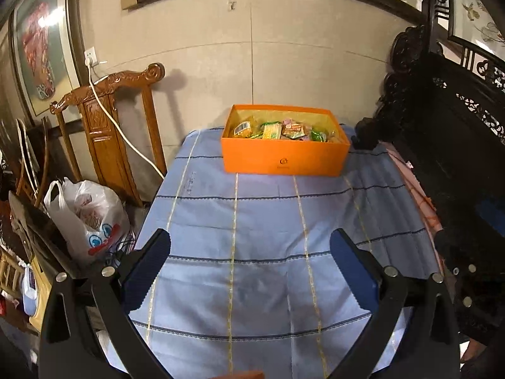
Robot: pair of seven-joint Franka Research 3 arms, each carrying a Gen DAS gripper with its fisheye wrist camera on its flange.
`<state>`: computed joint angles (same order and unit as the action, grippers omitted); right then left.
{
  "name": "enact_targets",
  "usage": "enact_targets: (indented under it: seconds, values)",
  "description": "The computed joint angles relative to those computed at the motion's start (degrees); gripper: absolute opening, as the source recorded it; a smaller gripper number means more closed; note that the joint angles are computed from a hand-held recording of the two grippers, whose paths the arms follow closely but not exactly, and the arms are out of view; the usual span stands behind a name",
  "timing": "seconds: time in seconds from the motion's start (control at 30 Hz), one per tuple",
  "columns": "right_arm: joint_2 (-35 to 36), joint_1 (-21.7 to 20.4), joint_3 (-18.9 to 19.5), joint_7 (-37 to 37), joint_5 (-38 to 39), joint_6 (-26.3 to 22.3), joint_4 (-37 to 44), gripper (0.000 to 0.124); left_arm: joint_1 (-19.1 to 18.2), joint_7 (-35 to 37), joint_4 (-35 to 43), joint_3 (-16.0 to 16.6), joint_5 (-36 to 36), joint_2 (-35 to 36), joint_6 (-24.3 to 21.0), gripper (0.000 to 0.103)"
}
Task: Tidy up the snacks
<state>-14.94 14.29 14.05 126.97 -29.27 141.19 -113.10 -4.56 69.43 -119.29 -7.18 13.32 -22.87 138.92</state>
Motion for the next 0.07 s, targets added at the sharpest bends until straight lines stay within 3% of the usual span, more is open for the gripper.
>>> enact_targets:
  seconds: [0.07]
  values:
    - [-0.2,-0.1,0.0,0.4,-0.1,0.2,-0.3,0.099,0.1,-0.1,-0.4,-0.1,0.3,-0.3,0.0,0.099]
